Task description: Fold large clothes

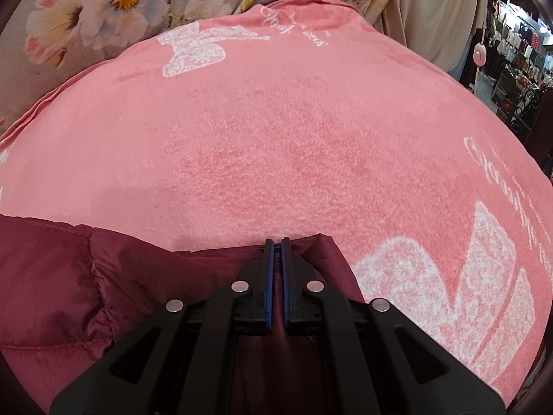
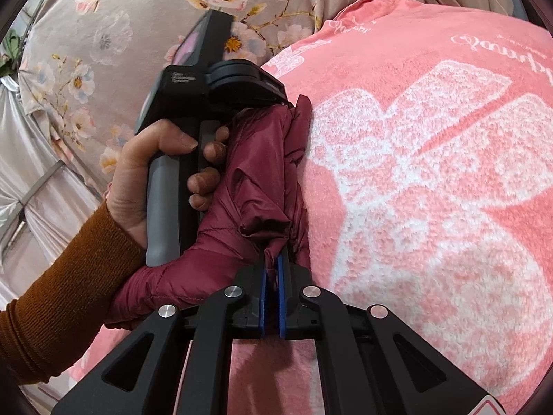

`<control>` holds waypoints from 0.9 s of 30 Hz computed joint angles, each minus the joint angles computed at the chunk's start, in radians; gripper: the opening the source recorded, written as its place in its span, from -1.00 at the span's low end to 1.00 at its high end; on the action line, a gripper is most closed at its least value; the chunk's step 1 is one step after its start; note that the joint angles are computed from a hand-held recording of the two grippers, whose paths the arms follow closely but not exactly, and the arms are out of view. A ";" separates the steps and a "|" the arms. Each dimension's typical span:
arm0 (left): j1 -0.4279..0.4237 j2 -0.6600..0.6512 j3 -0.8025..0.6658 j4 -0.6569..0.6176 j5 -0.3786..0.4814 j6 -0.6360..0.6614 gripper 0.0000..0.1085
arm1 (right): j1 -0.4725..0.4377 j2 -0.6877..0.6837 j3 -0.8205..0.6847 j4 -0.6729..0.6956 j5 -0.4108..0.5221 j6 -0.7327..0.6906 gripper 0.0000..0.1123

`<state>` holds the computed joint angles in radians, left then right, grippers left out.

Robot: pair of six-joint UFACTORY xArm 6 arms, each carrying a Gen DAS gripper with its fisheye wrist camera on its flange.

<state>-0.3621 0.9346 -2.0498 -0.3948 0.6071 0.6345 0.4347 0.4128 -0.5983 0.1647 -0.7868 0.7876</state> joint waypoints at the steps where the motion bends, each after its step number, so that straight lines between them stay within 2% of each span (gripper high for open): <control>1: 0.001 -0.014 0.017 -0.029 -0.007 0.018 -0.90 | -0.019 -0.003 0.007 -0.044 -0.006 0.029 -0.99; 3: 0.015 -0.067 0.073 -0.132 -0.025 0.083 -0.73 | -0.052 -0.027 0.030 -0.115 -0.003 0.071 -0.90; 4: 0.023 -0.107 0.114 -0.183 -0.036 0.109 -0.49 | -0.056 -0.043 0.039 -0.120 0.010 0.076 -0.84; 5: 0.037 -0.161 0.165 -0.265 -0.039 0.159 -0.23 | -0.049 -0.089 0.059 -0.083 0.060 0.058 -0.48; 6: 0.053 -0.234 0.235 -0.348 -0.045 0.220 -0.13 | -0.027 -0.126 0.071 -0.004 0.104 0.009 -0.19; 8: 0.083 -0.327 0.317 -0.425 -0.059 0.300 0.16 | -0.003 -0.192 0.105 0.112 0.119 -0.070 -0.16; 9: 0.100 -0.371 0.356 -0.426 -0.077 0.304 0.25 | -0.013 -0.213 0.115 0.107 0.117 -0.069 -0.16; 11: 0.149 -0.438 0.410 -0.400 -0.085 0.262 0.57 | -0.046 -0.251 0.123 0.066 0.122 -0.054 -0.11; 14: 0.240 -0.460 0.411 -0.346 0.007 0.154 0.63 | -0.136 -0.266 0.092 -0.098 0.122 0.057 0.10; 16: 0.302 -0.451 0.397 -0.352 0.096 0.110 0.63 | -0.207 -0.243 0.028 -0.269 0.158 0.189 0.13; 18: 0.344 -0.455 0.417 -0.387 0.140 0.108 0.64 | -0.242 -0.209 -0.034 -0.367 0.192 0.267 0.17; 23: 0.397 -0.474 0.502 -0.436 0.169 0.126 0.68 | -0.307 -0.084 -0.191 -0.624 0.235 0.529 0.19; 27: 0.421 -0.456 0.525 -0.448 0.205 0.116 0.68 | -0.299 -0.033 -0.243 -0.659 0.280 0.586 0.19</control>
<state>0.0585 0.4791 -1.5253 -0.8429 0.8123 0.7508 0.1359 0.3799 -0.8409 -0.4941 -0.5067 1.3734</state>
